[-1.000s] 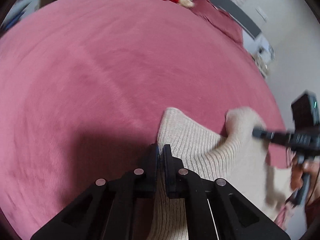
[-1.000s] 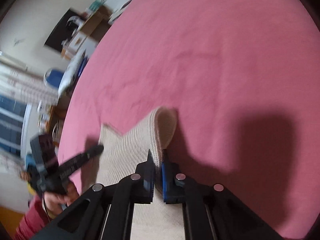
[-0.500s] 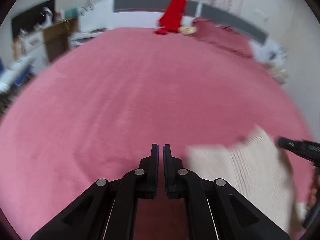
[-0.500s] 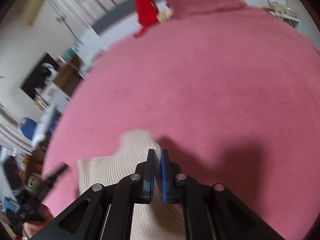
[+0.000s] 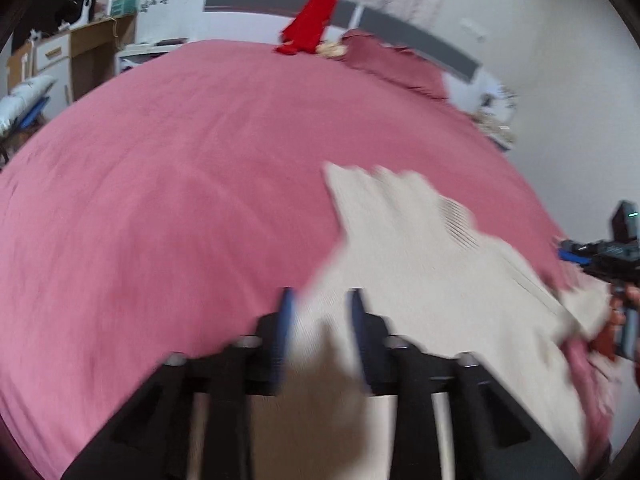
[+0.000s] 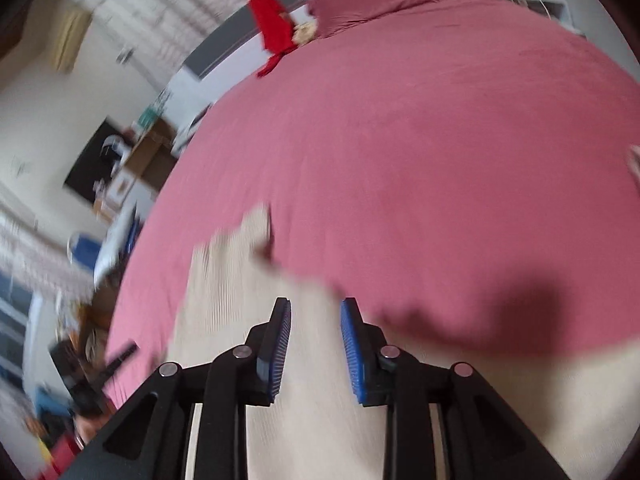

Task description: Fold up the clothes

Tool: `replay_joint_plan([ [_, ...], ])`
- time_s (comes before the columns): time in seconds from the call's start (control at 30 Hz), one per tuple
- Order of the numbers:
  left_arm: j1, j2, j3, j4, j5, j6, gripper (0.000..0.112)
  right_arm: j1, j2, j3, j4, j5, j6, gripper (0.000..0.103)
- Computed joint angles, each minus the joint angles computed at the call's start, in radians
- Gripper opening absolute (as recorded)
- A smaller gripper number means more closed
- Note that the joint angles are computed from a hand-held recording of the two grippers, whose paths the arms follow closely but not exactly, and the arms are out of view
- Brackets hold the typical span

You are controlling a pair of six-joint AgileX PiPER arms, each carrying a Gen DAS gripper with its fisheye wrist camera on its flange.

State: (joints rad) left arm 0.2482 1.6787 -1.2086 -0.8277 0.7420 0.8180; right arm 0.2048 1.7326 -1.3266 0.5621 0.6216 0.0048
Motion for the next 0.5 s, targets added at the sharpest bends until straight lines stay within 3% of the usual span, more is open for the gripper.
replay_joint_plan([
  [0.03, -0.002, -0.056, 0.065, -0.032, 0.017, 0.025, 0.058, -0.015, -0.09, 0.1, -0.003, 0.029, -0.025, 0.026],
  [0.1, 0.062, -0.199, 0.236, -0.06, 0.101, 0.095, 0.058, -0.043, -0.274, 0.3, -0.01, 0.069, -0.065, 0.026],
  [0.23, 0.175, -0.355, 0.446, 0.057, 0.238, 0.087, 0.059, -0.05, -0.543, 0.61, -0.122, 0.116, 0.059, 0.027],
  [0.33, 0.241, -0.379, 0.56, 0.099, 0.304, 0.052, 0.06, -0.239, -0.717, 0.802, -0.044, 0.225, -0.078, 0.028],
  [0.4, 0.336, -0.367, 0.624, 0.087, 0.39, 0.079, 0.064, -0.391, -0.79, 0.876, 0.017, 0.325, -0.21, 0.03],
  [0.5, 0.461, -0.381, 0.73, -0.005, 0.442, 0.169, 0.075, -0.568, -0.848, 0.938, 0.016, 0.419, -0.345, 0.035],
])
